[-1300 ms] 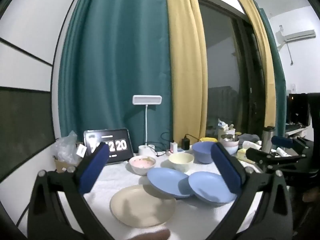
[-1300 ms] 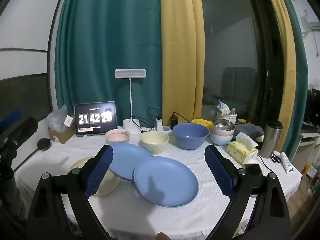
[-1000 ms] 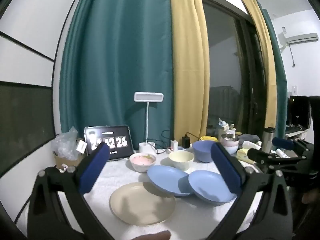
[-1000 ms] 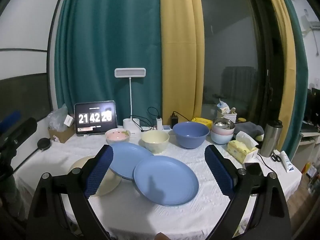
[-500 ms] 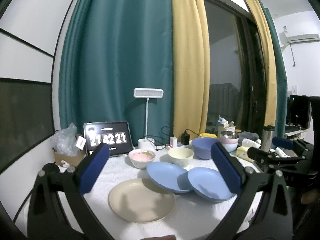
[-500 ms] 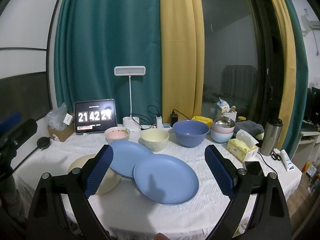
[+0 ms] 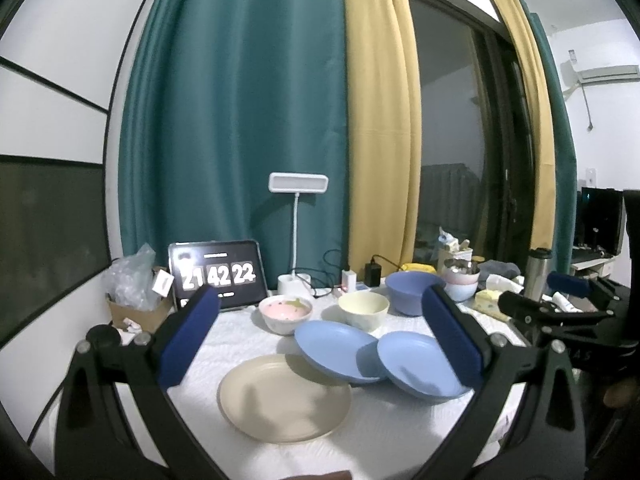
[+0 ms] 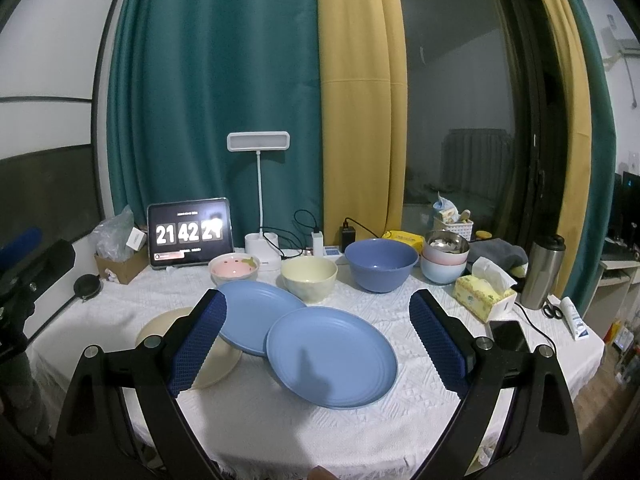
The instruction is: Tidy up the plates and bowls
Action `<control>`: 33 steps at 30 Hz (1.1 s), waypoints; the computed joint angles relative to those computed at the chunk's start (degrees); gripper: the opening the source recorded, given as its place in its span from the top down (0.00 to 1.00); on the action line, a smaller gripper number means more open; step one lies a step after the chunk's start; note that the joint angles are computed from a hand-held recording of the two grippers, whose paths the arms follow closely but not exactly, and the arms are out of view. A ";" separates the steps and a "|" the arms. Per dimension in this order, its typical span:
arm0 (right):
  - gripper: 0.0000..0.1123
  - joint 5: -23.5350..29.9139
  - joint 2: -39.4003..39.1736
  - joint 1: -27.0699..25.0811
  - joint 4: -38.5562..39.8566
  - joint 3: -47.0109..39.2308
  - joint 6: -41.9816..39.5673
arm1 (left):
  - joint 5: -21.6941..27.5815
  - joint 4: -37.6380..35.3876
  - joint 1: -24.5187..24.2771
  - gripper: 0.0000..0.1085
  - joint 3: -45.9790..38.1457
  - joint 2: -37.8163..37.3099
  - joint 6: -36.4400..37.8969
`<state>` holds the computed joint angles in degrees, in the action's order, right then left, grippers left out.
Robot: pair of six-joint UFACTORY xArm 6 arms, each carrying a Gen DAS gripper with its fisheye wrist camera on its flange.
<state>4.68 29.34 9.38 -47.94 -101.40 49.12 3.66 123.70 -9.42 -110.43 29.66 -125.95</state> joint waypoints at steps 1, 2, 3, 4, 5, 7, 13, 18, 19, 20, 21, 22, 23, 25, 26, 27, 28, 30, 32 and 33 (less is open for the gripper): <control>0.15 -0.04 -0.04 0.00 0.04 0.08 -0.02 | -0.22 -1.08 0.16 0.06 -0.34 0.31 1.06; 0.15 -0.07 -0.16 -0.01 -0.20 0.23 0.22 | -0.13 -1.19 0.15 0.06 -0.24 0.30 1.16; 0.15 -0.12 -0.05 -0.04 -0.08 0.10 0.08 | -0.04 -1.89 0.14 0.06 -0.15 0.27 1.84; 0.15 -0.09 -0.02 -0.01 0.19 0.09 -0.13 | -0.07 -2.59 0.21 0.06 -0.25 0.38 2.52; 0.15 -0.07 -0.04 0.00 0.20 0.12 -0.14 | 0.00 -3.06 0.23 0.06 -0.19 0.38 2.94; 0.15 -0.28 -0.15 -0.11 0.28 0.36 -0.26 | 0.46 -3.25 0.01 0.06 0.38 0.05 3.07; 0.15 -0.17 -0.16 -0.07 0.00 0.36 0.08 | 0.48 -3.51 0.01 0.06 0.38 0.07 3.32; 0.15 -0.23 -0.18 -0.07 0.34 0.45 -0.20 | 0.54 -3.05 -0.01 0.06 0.59 -0.08 2.84; 0.15 -0.19 -0.13 -0.06 0.30 0.37 -0.17 | 0.31 -3.63 0.09 0.06 0.25 0.14 3.42; 0.15 -0.24 -0.21 -0.07 0.12 0.48 -0.01 | 0.31 -3.63 0.09 0.06 0.25 0.14 3.42; 0.15 -0.20 -0.15 -0.06 0.44 0.41 -0.28 | 0.43 -3.51 0.06 0.06 0.34 0.08 3.30; 0.15 -0.14 -0.13 -0.05 0.36 0.35 -0.18 | 0.23 -3.83 0.14 0.06 0.16 0.19 3.62; 0.15 -0.16 -0.17 -0.07 0.21 0.42 -0.02 | 0.23 -3.83 0.14 0.06 0.16 0.19 3.62; 0.15 -0.13 -0.14 -0.03 0.70 0.38 -0.47 | 0.28 -3.39 0.11 0.06 0.28 0.10 3.23; 0.15 -0.09 -0.14 -0.02 0.78 0.37 -0.55 | 0.23 -3.93 0.15 0.06 0.18 0.17 3.72; 0.15 -0.07 -0.16 -0.01 0.86 0.39 -0.64 | 0.23 -3.98 0.15 0.06 0.18 0.18 3.78; 0.15 -0.12 -0.17 -0.02 0.97 0.42 -0.74 | 0.19 -4.17 0.17 0.06 0.17 0.22 3.98; 0.15 -0.08 -0.16 0.01 1.19 0.39 -0.93 | 0.20 -4.19 0.16 0.06 0.28 0.14 3.96; 0.15 -0.02 -0.27 0.05 1.36 0.53 -1.06 | 0.29 -4.20 0.13 0.06 0.34 0.10 4.00; 0.15 -0.29 -0.33 -0.13 0.35 0.80 -0.09 | 0.33 -3.92 0.12 0.06 0.42 0.03 3.71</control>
